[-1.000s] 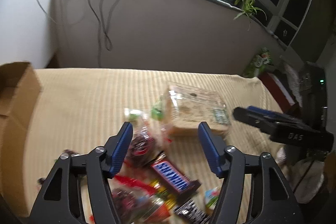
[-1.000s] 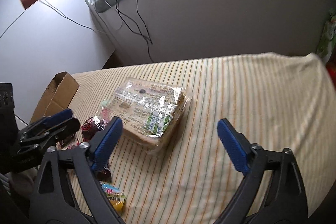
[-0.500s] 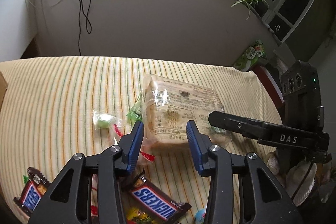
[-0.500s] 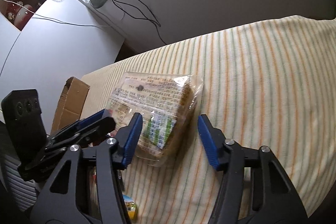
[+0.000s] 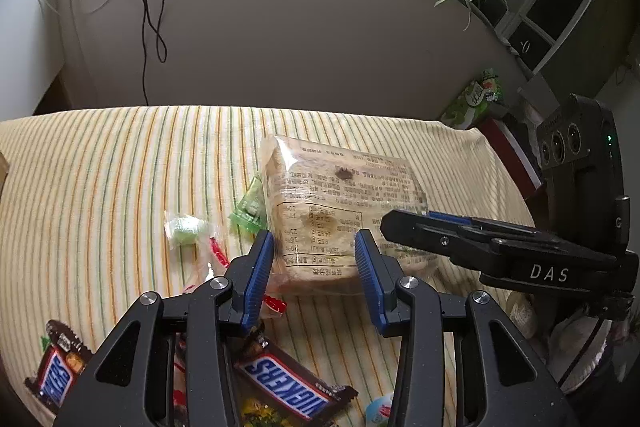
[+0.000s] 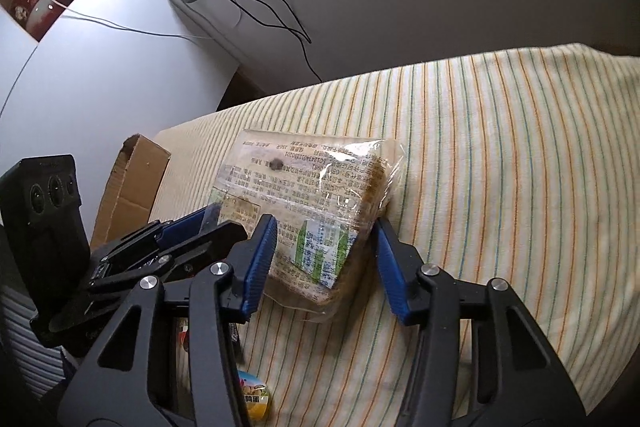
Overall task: Organize snacks
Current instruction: 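Grasp the wrapped bread loaf with the right tool, then carry the bread loaf into the cardboard box and open the right tool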
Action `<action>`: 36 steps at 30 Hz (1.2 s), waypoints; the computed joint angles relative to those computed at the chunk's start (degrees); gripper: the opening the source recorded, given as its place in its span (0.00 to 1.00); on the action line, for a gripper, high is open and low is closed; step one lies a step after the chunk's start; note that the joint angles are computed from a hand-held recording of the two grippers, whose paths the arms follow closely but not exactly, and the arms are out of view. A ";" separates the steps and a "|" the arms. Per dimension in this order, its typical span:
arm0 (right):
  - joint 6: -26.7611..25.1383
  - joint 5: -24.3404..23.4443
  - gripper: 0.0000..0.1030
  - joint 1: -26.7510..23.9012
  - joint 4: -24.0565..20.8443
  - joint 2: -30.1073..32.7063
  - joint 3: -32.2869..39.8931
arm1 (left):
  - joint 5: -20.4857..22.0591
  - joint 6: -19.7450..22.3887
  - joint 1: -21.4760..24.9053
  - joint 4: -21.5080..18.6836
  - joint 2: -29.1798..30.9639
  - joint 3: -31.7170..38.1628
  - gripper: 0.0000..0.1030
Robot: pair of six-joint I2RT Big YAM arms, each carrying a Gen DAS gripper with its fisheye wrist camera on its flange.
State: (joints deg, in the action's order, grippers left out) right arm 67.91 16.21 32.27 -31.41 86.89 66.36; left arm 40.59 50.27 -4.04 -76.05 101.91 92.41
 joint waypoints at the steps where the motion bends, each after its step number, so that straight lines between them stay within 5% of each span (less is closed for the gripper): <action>1: -0.05 0.45 0.50 0.18 -0.40 0.15 0.56 | 0.27 0.19 0.29 -0.19 -0.10 -0.05 0.39; 16: -4.38 4.41 0.50 3.97 -5.88 3.98 11.13 | 5.25 1.00 7.15 -0.76 -1.54 2.89 0.39; 36: -19.27 -2.65 0.50 5.50 -14.34 26.68 46.65 | 7.46 -6.59 20.04 0.82 6.41 16.56 0.39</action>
